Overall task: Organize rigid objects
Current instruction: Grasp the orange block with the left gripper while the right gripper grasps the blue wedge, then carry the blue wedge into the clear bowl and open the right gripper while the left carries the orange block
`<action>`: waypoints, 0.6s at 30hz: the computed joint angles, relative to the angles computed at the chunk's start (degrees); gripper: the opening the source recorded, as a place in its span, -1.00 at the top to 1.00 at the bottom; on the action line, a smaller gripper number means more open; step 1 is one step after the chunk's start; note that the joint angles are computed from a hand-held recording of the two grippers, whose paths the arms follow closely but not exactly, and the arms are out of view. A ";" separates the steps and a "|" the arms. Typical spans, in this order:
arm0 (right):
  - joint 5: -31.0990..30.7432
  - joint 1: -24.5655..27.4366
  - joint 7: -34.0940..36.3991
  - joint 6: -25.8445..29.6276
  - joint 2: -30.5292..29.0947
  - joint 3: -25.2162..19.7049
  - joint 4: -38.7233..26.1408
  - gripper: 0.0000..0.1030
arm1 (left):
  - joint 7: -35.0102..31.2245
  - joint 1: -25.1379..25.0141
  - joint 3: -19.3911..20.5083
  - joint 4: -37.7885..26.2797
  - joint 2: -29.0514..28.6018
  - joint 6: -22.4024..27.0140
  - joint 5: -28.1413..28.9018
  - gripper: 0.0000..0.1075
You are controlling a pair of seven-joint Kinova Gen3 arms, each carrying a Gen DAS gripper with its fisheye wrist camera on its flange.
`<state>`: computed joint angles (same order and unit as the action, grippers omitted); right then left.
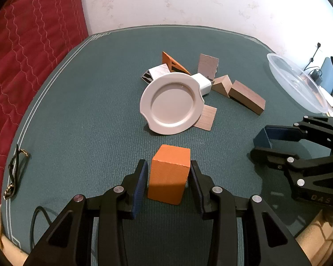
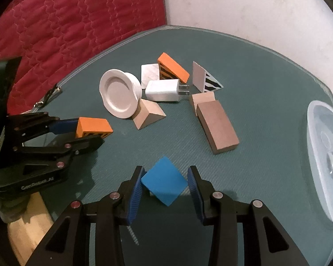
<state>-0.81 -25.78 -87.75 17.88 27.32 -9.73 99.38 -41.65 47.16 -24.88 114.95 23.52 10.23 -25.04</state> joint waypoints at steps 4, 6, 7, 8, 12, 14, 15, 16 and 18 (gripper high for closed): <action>0.20 0.47 0.82 -0.68 -0.99 -0.13 1.87 0.19 | 0.13 0.06 -0.05 0.00 0.01 0.02 -0.13 0.27; 0.36 -0.17 0.22 -1.19 -1.39 0.45 2.56 0.22 | -0.13 -0.42 0.13 0.22 -0.07 -0.32 -0.23 0.27; 0.23 -0.08 0.12 -1.55 -1.62 0.31 3.03 0.22 | -0.25 -0.50 0.16 0.26 -0.09 -0.39 -0.15 0.28; 0.08 -0.37 -0.50 -1.84 -1.87 0.66 3.40 0.23 | -0.33 -0.53 0.27 0.17 -0.08 -0.25 0.02 0.28; -0.23 -1.75 -5.00 -2.71 -2.56 3.07 4.26 0.26 | -0.06 -0.38 -0.21 0.48 -0.33 -0.66 0.45 0.37; -2.49 1.28 -5.03 -3.46 -3.01 0.97 4.99 0.28 | 0.63 1.18 -1.95 0.71 -0.35 -1.12 0.35 0.37; -3.03 2.10 -5.16 -3.88 -3.27 0.41 5.33 0.28 | 0.88 2.00 -2.74 0.60 -0.34 -1.08 0.31 0.38; -2.76 1.86 -6.23 -4.37 -3.61 0.84 5.82 0.28 | 1.31 3.08 -3.83 0.63 -0.30 -1.06 0.15 0.40; -3.24 2.52 -6.98 -5.44 -4.30 0.50 6.85 0.28 | 1.80 4.34 -5.15 0.68 -0.43 -0.80 -0.27 0.43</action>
